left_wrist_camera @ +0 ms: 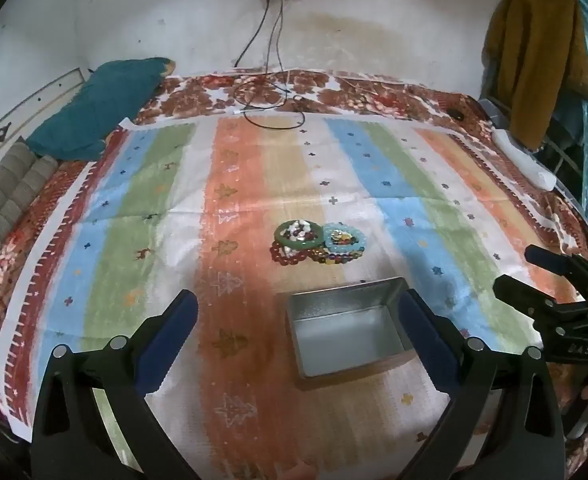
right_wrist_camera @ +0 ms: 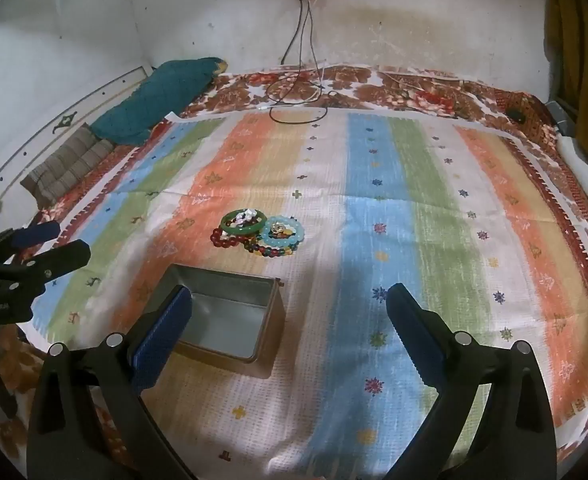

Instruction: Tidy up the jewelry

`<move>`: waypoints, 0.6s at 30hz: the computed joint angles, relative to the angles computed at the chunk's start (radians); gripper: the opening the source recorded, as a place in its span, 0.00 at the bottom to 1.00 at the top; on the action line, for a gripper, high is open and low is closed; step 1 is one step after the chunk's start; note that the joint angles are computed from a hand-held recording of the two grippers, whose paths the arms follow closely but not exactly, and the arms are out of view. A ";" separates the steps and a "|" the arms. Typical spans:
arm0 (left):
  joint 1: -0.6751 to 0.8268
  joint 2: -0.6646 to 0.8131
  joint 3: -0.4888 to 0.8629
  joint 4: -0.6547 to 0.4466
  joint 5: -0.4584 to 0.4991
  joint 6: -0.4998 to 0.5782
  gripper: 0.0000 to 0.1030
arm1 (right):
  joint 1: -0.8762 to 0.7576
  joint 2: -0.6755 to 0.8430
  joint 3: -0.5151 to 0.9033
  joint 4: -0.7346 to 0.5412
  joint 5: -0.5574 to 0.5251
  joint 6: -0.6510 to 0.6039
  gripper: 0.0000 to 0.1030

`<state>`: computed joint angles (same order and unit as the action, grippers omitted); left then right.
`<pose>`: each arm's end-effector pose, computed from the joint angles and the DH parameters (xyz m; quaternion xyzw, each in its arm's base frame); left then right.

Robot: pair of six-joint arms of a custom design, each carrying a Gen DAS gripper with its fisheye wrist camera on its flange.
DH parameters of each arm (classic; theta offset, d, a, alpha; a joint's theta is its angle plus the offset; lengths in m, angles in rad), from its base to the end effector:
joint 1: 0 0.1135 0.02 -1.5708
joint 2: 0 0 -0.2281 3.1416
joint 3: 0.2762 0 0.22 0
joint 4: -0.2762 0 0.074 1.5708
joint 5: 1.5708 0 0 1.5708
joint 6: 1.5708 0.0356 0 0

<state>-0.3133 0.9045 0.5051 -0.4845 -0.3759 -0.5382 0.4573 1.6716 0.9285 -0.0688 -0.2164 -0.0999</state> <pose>0.1613 -0.0385 0.1830 -0.1663 0.9121 0.0236 0.3739 0.2786 0.1456 0.1625 -0.2924 0.8768 0.1642 0.3446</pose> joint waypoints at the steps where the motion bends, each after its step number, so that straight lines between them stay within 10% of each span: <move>1: -0.009 -0.015 -0.016 0.022 -0.014 0.011 0.95 | 0.001 -0.002 -0.001 0.000 0.002 -0.001 0.96; 18: 0.069 0.027 0.001 0.014 0.068 0.021 0.95 | 0.003 0.013 0.015 0.006 0.009 0.001 0.96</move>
<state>-0.2439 0.9312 0.5056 -0.4707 -0.3079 -0.5170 0.4598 1.6841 0.9437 -0.0633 -0.2070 -0.0985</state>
